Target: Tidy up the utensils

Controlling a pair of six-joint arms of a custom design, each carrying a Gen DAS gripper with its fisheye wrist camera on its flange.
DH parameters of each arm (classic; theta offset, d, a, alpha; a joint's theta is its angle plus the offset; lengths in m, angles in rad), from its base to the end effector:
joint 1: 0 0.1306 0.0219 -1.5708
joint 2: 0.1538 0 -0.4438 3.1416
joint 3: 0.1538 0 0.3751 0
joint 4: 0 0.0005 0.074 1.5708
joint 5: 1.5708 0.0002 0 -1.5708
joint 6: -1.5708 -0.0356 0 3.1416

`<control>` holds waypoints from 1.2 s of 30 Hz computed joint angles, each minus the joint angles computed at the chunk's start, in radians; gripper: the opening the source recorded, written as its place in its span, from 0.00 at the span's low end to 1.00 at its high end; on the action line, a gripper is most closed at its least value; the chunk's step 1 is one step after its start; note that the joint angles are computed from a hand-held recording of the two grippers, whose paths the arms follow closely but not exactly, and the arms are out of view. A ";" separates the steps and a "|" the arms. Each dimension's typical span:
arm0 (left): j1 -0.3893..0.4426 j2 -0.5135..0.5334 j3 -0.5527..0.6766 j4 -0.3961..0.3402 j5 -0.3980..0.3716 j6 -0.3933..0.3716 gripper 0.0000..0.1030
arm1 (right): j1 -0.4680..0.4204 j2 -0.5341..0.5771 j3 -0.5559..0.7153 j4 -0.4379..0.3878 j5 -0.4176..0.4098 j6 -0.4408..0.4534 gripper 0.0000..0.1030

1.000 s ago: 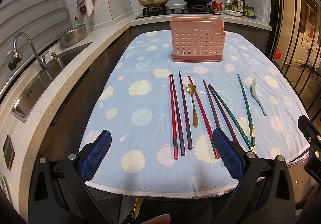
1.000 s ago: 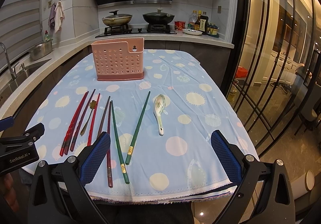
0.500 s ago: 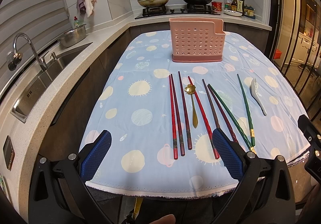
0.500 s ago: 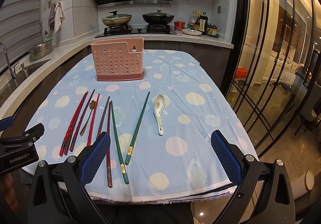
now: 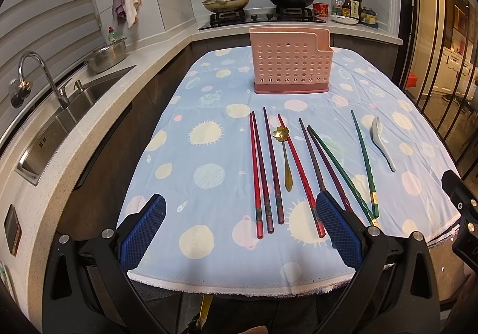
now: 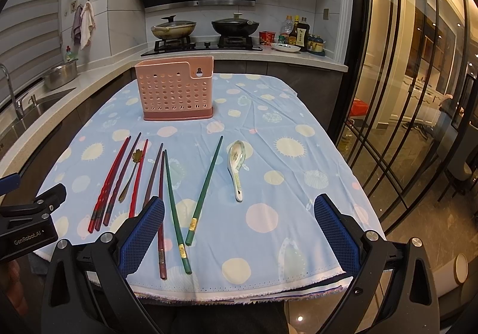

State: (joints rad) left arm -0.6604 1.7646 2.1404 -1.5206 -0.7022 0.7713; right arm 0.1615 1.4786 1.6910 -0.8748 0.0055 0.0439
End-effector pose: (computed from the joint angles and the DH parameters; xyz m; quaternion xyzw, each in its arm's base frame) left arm 0.4589 -0.3280 0.5933 -0.1234 0.9123 0.1234 0.3704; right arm 0.4958 0.0801 0.5851 -0.0909 0.8940 0.0233 0.4381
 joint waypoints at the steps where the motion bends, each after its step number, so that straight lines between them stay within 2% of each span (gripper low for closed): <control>1: -0.001 0.002 0.001 0.006 -0.003 -0.003 0.93 | 0.000 0.001 0.000 -0.001 0.000 0.001 0.93; 8: 0.005 0.001 -0.014 0.030 0.030 -0.015 0.93 | 0.000 0.003 -0.012 0.002 0.002 0.002 0.93; 18: 0.074 -0.031 -0.167 0.137 0.196 -0.020 0.93 | -0.017 0.049 -0.007 -0.035 -0.007 -0.017 0.93; 25: 0.119 -0.030 -0.228 0.110 0.214 0.022 0.93 | -0.022 0.081 0.004 -0.056 0.004 -0.035 0.93; 36: 0.139 -0.026 -0.257 0.186 0.258 -0.020 0.94 | -0.011 0.114 0.033 -0.080 0.016 -0.042 0.93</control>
